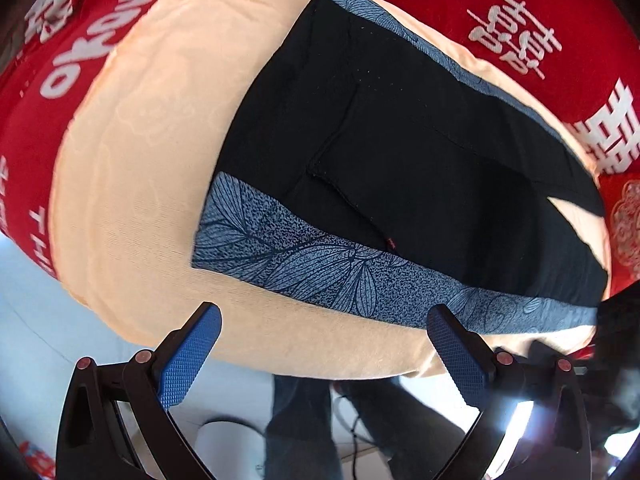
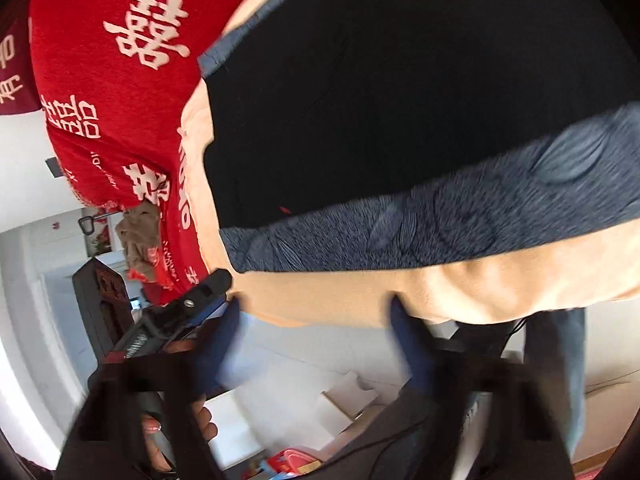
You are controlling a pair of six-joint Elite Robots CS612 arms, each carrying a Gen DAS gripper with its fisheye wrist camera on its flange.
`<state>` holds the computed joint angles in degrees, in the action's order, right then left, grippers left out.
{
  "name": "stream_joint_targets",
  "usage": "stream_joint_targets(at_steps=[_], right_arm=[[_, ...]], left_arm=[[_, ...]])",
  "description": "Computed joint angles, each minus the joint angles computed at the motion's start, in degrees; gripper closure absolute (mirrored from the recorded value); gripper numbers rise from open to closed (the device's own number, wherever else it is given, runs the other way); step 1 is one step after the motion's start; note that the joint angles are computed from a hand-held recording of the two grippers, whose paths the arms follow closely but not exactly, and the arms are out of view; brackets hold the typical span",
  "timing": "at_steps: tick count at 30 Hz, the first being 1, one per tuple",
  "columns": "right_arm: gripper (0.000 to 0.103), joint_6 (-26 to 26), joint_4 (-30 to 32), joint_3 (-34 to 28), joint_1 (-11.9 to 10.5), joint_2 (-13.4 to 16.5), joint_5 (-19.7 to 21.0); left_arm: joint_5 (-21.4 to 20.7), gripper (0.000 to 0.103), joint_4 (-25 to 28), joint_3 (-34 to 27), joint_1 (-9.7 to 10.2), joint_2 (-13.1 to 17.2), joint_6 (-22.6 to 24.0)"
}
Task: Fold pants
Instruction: 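Grasp the patterned cuffs with both grippers and lift them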
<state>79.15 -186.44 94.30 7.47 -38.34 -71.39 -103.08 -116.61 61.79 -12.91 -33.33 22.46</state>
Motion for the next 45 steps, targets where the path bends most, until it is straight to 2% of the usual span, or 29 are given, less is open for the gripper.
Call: stream_joint_targets(at_steps=[4,9,11,12,13,14,16,19,23,24,25,26,28,29,30,31,32,34,36,40,42,43,44,45], right_arm=[[0.050,3.98,-6.69,-1.25,0.51,4.40,0.43],[0.050,7.95,-14.41,-1.20,1.34,6.64,-5.92],[0.050,11.45,-16.67,-1.34,1.32,7.43,-7.51],[0.053,13.68,-18.55,-1.54,1.20,7.97,-7.69],[0.069,14.59,-18.83,-1.61,1.10,7.95,-8.02],[0.087,14.08,-19.01,-1.52,0.94,7.64,-8.21],[0.088,12.01,-19.99,-1.55,0.80,6.96,-8.65],[0.089,8.75,-21.12,-1.64,0.63,5.86,-8.46],[0.089,6.08,-21.11,-1.74,0.21,5.18,-6.56],[0.089,5.78,-20.80,-1.76,0.14,5.15,-6.05],[0.089,5.44,-20.54,-1.64,0.00,5.12,-5.44],[0.086,5.04,-20.08,-1.54,-0.10,5.10,-4.91],[0.085,4.71,-19.30,-1.19,-0.28,5.10,-4.33],[0.084,4.87,-18.96,-0.70,-0.35,5.01,-4.08],[0.082,5.12,-18.53,-0.07,-0.41,4.85,-3.88],[0.075,5.27,-18.77,0.85,-0.37,4.63,-4.15],[0.062,5.57,-19.39,2.07,-0.25,4.30,-5.00],[0.048,6.96,-20.90,4.06,-0.02,3.88,-7.19],[0.047,9.54,-23.21,5.80,0.08,3.79,-9.61],[0.047,16.24,-32.08,8.83,0.51,4.54,-17.19],[0.047,22.13,-40.23,9.17,0.80,6.44,-20.85],[0.050,25.81,-44.46,8.82,0.91,7.77,-22.18],[0.060,29.52,-47.10,8.80,1.34,8.60,-24.77],[0.070,30.83,-47.99,9.07,1.63,8.72,-26.39]], left_arm=[[-4.41,0.000,1.68,-0.95,1.07,1.44,0.34],[-6.71,0.000,2.97,-1.81,1.52,2.80,2.94],[-7.39,0.000,4.05,-2.44,1.56,3.43,2.99],[-7.20,0.000,4.20,-2.60,1.47,3.63,2.92],[-7.07,0.000,4.45,-2.70,1.37,3.77,3.05],[-7.16,0.000,4.81,-2.85,1.29,3.88,3.21],[-8.77,0.000,6.45,-3.62,1.29,4.21,3.30],[-13.57,0.000,9.82,-5.53,1.50,5.00,2.20],[-20.31,0.000,11.59,-9.11,1.71,7.20,-4.83],[-21.97,0.005,11.57,-9.92,1.76,7.84,-7.13],[-22.70,0.019,10.74,-10.30,1.70,8.26,-9.29],[-22.67,0.027,10.74,-10.67,1.61,8.61,-9.97],[-22.39,0.071,12.00,-11.87,1.44,9.37,-9.58],[-22.65,0.078,13.58,-12.79,1.44,9.81,-8.32],[-22.68,0.079,14.48,-13.35,1.43,9.98,-7.43],[-22.89,0.079,14.52,-13.37,1.43,9.77,-6.51],[-23.00,0.079,14.58,-13.27,1.33,9.46,-5.23],[-23.21,0.079,15.61,-13.72,1.30,8.97,-2.06],[-23.30,0.079,16.88,-14.32,1.22,8.68,0.38],[-22.24,0.079,20.41,-17.13,0.87,9.56,3.57],[-21.22,0.079,21.46,-17.72,0.79,9.72,3.97],[-20.69,0.079,21.83,-17.75,0.76,9.75,3.93],[-20.00,0.079,21.92,-17.62,0.75,9.70,3.78],[-19.25,0.079,21.68,-17.32,0.77,9.60,3.86]])
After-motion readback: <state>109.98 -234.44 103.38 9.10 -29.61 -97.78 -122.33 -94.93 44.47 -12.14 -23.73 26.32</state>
